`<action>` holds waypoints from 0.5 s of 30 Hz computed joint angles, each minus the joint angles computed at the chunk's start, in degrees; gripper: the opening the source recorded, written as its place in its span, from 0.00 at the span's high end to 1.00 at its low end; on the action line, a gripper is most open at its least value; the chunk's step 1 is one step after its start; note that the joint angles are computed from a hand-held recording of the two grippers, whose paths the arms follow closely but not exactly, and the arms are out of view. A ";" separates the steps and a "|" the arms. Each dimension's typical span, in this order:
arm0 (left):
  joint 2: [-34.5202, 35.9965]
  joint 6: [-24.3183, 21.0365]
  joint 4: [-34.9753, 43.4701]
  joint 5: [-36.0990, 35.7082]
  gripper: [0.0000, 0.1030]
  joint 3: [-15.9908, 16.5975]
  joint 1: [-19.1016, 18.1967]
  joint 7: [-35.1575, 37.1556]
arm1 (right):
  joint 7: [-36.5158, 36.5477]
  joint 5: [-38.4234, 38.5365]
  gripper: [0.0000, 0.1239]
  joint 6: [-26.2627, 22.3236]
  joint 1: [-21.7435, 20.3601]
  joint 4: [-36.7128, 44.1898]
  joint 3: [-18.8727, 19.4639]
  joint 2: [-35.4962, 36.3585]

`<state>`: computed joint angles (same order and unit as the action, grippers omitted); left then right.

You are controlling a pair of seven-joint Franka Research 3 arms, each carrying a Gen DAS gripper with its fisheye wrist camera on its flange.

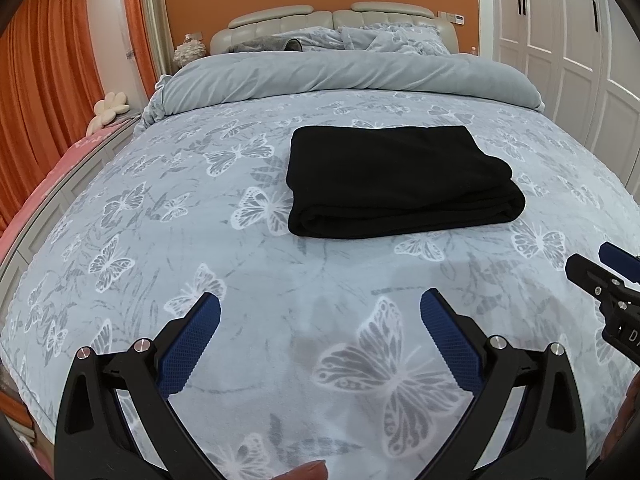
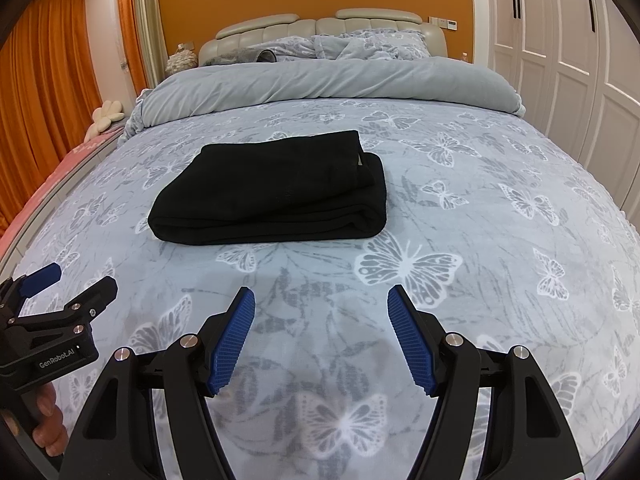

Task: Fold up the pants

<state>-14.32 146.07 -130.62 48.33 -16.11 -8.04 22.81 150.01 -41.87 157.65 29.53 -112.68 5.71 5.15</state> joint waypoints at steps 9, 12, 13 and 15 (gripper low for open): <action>0.18 0.78 -0.13 -1.30 0.05 0.39 -0.06 0.91 | -0.51 0.31 0.46 0.00 0.09 0.12 0.02 0.19; 0.17 0.77 -0.12 -1.42 0.05 0.35 -0.03 1.05 | -0.20 0.16 0.46 -0.02 0.18 0.12 -0.05 0.14; 0.18 0.67 -0.11 -1.36 0.05 0.31 0.01 1.01 | -0.30 0.25 0.46 -0.02 0.17 0.12 -0.04 0.15; 0.20 0.25 0.03 -1.12 0.05 0.15 0.09 0.71 | -0.43 0.33 0.46 0.02 0.15 0.12 -0.05 0.16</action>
